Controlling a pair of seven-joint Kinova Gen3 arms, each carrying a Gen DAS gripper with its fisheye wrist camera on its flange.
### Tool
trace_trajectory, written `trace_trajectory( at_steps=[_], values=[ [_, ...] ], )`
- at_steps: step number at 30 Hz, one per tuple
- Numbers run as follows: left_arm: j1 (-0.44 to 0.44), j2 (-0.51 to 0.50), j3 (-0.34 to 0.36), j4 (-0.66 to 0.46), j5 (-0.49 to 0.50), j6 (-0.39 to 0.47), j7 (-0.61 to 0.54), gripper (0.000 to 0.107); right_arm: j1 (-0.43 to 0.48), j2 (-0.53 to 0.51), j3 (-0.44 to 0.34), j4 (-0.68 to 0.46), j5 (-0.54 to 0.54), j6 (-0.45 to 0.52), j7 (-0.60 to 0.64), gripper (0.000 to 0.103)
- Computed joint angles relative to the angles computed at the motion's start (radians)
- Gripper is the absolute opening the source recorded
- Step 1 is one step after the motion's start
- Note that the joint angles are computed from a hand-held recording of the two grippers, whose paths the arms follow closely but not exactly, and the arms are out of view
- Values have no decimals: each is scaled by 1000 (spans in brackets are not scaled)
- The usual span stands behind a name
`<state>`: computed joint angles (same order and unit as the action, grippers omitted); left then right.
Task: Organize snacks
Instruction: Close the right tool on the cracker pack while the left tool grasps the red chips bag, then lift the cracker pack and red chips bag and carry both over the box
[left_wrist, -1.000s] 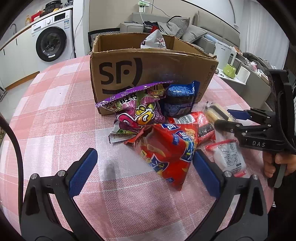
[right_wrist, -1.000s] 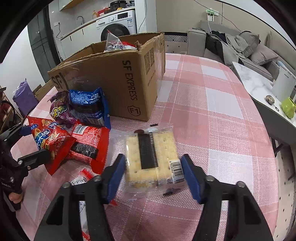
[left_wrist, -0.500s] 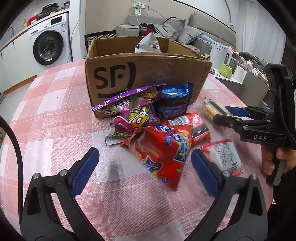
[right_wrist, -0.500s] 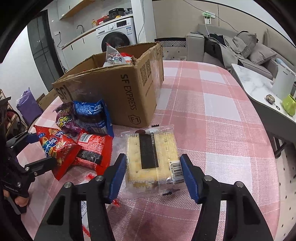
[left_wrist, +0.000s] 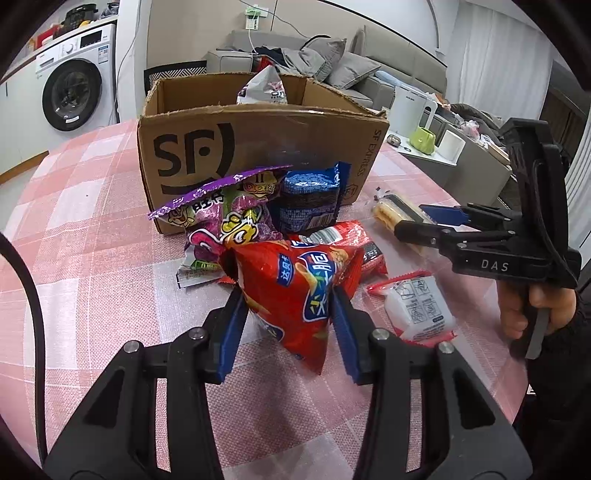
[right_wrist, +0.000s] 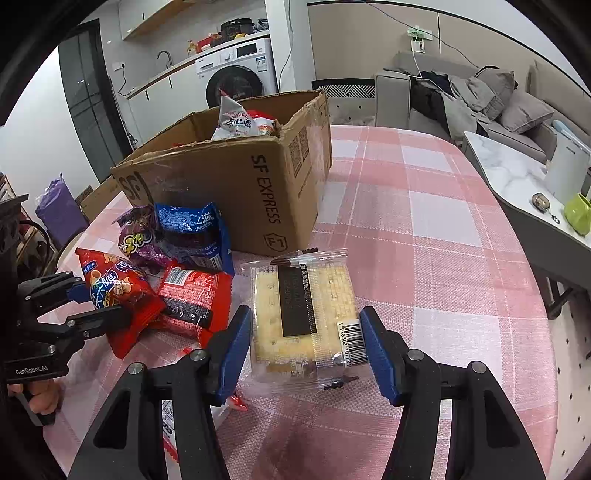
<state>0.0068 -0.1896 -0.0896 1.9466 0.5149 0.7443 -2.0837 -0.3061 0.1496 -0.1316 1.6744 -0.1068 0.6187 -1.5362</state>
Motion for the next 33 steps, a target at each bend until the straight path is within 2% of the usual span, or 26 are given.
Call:
trace_trajectory(
  at_steps=[20,27,33],
  values=[
    [11,-68,-63,14,59,15,-82,37,21,-59,-7,42,-87,-63,74,60],
    [10,-96,-79,13,75,13,-89,36,41,-97,-9,75,-185,-109,159,60],
    [20,-122,-100,12,83,8,-87,36,32,-122,-4,82,-213,-126,181,60]
  ],
)
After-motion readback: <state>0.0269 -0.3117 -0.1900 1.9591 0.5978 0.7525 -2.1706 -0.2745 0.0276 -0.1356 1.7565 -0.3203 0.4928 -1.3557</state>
